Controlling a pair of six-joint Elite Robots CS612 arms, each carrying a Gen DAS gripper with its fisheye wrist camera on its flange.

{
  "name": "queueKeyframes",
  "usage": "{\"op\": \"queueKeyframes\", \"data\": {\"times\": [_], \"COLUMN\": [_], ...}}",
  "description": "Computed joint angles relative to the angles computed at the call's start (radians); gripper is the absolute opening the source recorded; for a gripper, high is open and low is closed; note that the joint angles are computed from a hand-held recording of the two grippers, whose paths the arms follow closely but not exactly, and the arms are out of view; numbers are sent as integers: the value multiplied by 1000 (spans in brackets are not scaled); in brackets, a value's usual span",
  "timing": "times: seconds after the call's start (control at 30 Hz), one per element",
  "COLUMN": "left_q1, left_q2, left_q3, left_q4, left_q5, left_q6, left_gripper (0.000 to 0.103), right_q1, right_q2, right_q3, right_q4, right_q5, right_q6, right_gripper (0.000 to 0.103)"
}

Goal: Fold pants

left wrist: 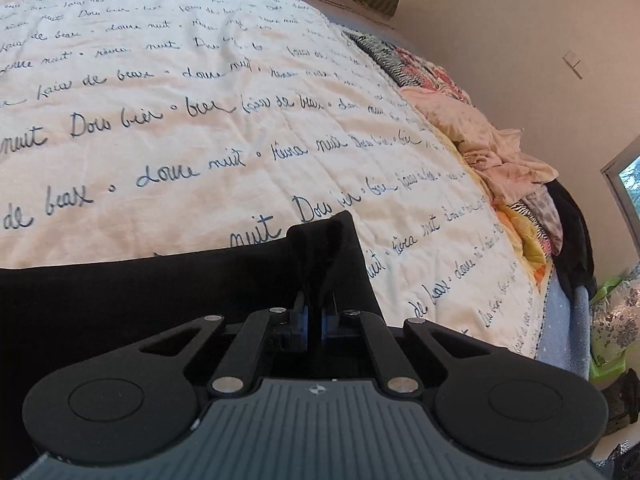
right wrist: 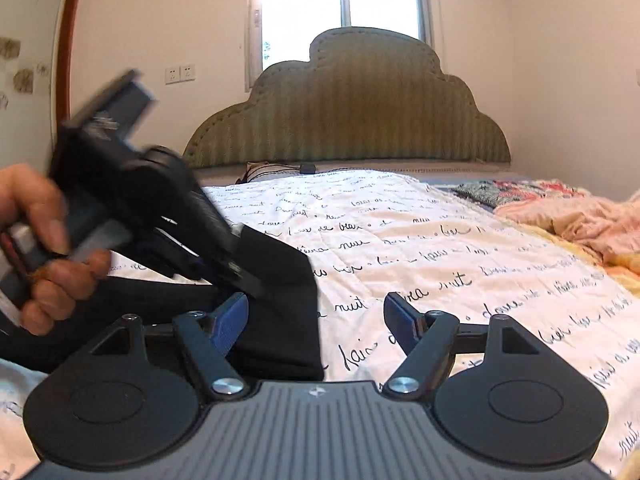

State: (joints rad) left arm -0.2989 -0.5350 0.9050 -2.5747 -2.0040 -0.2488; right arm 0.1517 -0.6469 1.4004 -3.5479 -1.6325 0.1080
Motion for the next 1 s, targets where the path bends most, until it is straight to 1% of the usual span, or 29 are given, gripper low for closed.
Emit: {"op": "queueKeyframes", "data": {"times": [0.07, 0.1, 0.17, 0.23, 0.27, 0.3, 0.37, 0.4, 0.47, 0.5, 0.63, 0.7, 0.8, 0.87, 0.93, 0.97, 1.0], "left_q1": [25, 40, 70, 102, 120, 135, 162, 172, 195, 202, 207, 210, 217, 218, 223, 225, 227], "left_q2": [-31, -47, -76, -100, -111, -122, -142, -148, -154, -155, -164, -171, -184, -185, -179, -177, -177], "left_q3": [50, 78, 123, 160, 180, 201, 247, 264, 287, 295, 329, 346, 368, 370, 365, 366, 368], "left_q4": [-40, -61, -84, -88, -94, -102, -130, -136, -132, -132, -162, -191, -227, -224, -212, -211, -213], "left_q5": [-22, -20, 0, 34, 53, 71, 127, 139, 144, 133, 118, 107, 88, 101, 107, 103, 99], "left_q6": [-7, -14, -30, -57, -75, -90, -141, -162, -209, -218, -213, -218, -210, -193, -206, -217, -223], "left_gripper": [6, 6, 6, 7, 7, 7, 6, 6, 6, 6, 6, 6, 7, 7, 7, 7, 7], "right_q1": [-4, -5, -8, -7, -5, 5, 20, 29, 48, 59, 93, 111, 130, 135, 136, 135, 131], "right_q2": [-3, -3, -10, -7, -6, -4, 0, 1, 9, 14, 34, 40, 55, 61, 61, 55, 44], "right_q3": [-2, -3, 4, -10, -17, -27, -41, -46, -68, -79, -121, -132, -144, -145, -149, -144, -133], "right_q4": [8, 8, 10, 31, 41, 54, 69, 80, 114, 132, 194, 213, 195, 182, 199, 211, 222], "right_q5": [14, 24, 52, 85, 96, 97, 101, 102, 96, 91, 90, 67, 20, 7, 10, 25, 63], "right_q6": [13, 22, 47, 63, 56, 36, -26, -66, -161, -212, -404, -504, -645, -692, -708, -710, -713], "right_gripper": [75, 75, 75, 75, 75, 75, 75, 75, 75, 75, 75, 75, 75, 75, 75, 75, 75]}}
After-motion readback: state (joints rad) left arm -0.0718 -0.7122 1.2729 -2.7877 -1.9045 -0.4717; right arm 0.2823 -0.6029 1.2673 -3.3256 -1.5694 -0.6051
